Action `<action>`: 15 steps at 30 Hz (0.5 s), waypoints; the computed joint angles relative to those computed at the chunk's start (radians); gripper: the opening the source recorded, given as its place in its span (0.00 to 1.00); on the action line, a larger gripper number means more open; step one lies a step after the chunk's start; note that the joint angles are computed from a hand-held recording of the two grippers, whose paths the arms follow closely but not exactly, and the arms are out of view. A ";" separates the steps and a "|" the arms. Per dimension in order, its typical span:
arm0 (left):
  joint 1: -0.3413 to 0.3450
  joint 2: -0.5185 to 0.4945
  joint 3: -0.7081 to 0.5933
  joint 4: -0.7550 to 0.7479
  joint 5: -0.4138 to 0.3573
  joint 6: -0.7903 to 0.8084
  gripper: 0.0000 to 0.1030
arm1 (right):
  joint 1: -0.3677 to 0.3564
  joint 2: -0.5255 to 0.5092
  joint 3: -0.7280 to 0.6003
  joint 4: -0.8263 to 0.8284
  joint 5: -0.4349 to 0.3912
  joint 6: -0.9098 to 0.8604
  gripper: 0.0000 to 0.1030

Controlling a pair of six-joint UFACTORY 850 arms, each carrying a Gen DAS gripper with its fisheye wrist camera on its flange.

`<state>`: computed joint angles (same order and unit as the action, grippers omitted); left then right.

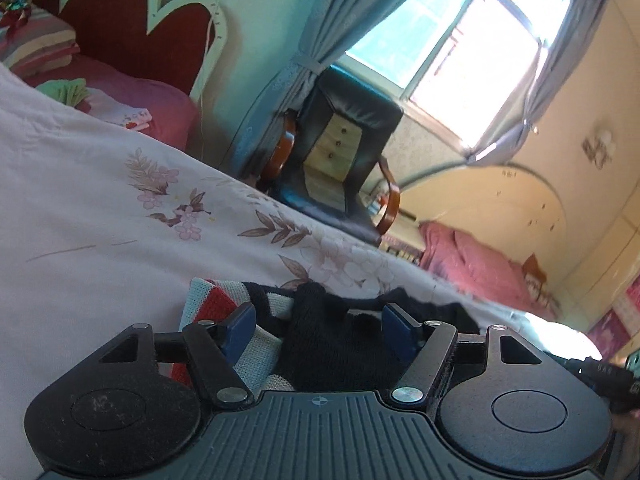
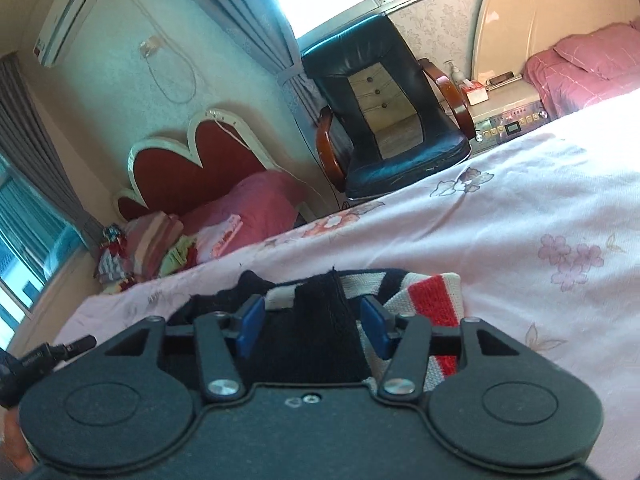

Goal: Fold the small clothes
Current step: 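Lift the hem with both tools and fold it toward the collar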

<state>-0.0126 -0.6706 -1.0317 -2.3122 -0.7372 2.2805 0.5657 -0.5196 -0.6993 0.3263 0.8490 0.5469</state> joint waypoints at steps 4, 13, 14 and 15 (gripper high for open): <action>-0.053 0.006 -0.036 0.004 0.211 0.130 0.47 | 0.022 -0.008 -0.048 0.082 -0.115 -0.179 0.46; -0.088 0.060 0.080 -0.381 0.041 0.537 0.04 | 0.102 -0.045 -0.123 0.402 -0.131 -0.604 0.05; -0.087 0.068 0.101 -0.415 -0.018 0.561 0.04 | 0.108 -0.035 -0.106 0.401 -0.087 -0.585 0.05; -0.085 0.073 0.114 -0.434 -0.058 0.571 0.04 | 0.115 -0.028 -0.090 0.405 -0.045 -0.570 0.05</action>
<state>-0.0973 -0.5981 -0.9181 -2.7460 -0.7947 2.8513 0.6810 -0.5471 -0.7898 0.7312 0.8039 -0.0228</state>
